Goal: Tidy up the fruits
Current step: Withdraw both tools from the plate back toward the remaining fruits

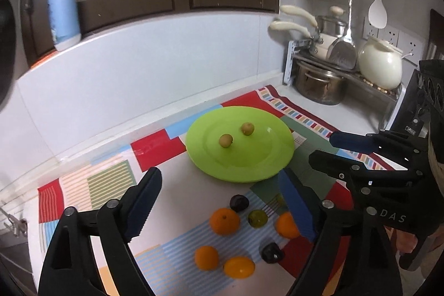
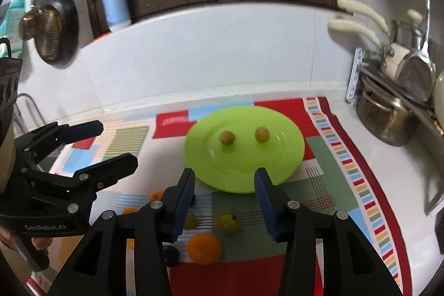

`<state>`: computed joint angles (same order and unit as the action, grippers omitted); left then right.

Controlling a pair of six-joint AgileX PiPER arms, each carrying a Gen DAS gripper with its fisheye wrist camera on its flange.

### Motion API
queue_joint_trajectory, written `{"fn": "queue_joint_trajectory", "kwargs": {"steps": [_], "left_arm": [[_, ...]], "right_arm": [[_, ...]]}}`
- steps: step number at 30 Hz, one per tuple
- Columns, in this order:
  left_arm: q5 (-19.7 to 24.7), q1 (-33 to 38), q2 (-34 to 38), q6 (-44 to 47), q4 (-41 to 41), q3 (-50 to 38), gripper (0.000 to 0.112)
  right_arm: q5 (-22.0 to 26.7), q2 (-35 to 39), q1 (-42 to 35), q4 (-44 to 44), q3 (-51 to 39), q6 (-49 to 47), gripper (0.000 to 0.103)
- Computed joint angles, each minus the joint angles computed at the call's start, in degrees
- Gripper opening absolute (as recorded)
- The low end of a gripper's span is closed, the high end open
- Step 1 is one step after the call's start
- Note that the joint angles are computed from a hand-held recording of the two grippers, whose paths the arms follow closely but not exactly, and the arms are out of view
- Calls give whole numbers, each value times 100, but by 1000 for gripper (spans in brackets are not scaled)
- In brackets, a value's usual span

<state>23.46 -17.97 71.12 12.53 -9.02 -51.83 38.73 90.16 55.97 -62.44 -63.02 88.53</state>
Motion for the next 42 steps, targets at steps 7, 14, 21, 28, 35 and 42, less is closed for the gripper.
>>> {"fn": "queue_joint_trajectory", "kwargs": {"steps": [7, 14, 21, 28, 35, 42], "left_arm": [[181, 231, -752, 186, -264, 480, 90], [218, 325, -1402, 23, -21, 972, 90], [109, 447, -1928, 314, -101, 1486, 90], [-31, 514, -2251, 1122, -670, 1909, 88], [-218, 582, -2260, 2218, -1521, 2207, 81], [-202, 865, -1864, 4227, -3171, 2406, 71]], "right_arm": [[548, -108, 671, -333, 49, 361, 52], [1068, -30, 1235, -515, -6, 486, 52], [1400, 114, 1647, -457, -90, 372, 52], [1366, 180, 1875, -422, -8, 222, 52], [1187, 242, 1872, -347, 84, 82, 52], [832, 411, 1700, -132, 125, -316, 52]]}}
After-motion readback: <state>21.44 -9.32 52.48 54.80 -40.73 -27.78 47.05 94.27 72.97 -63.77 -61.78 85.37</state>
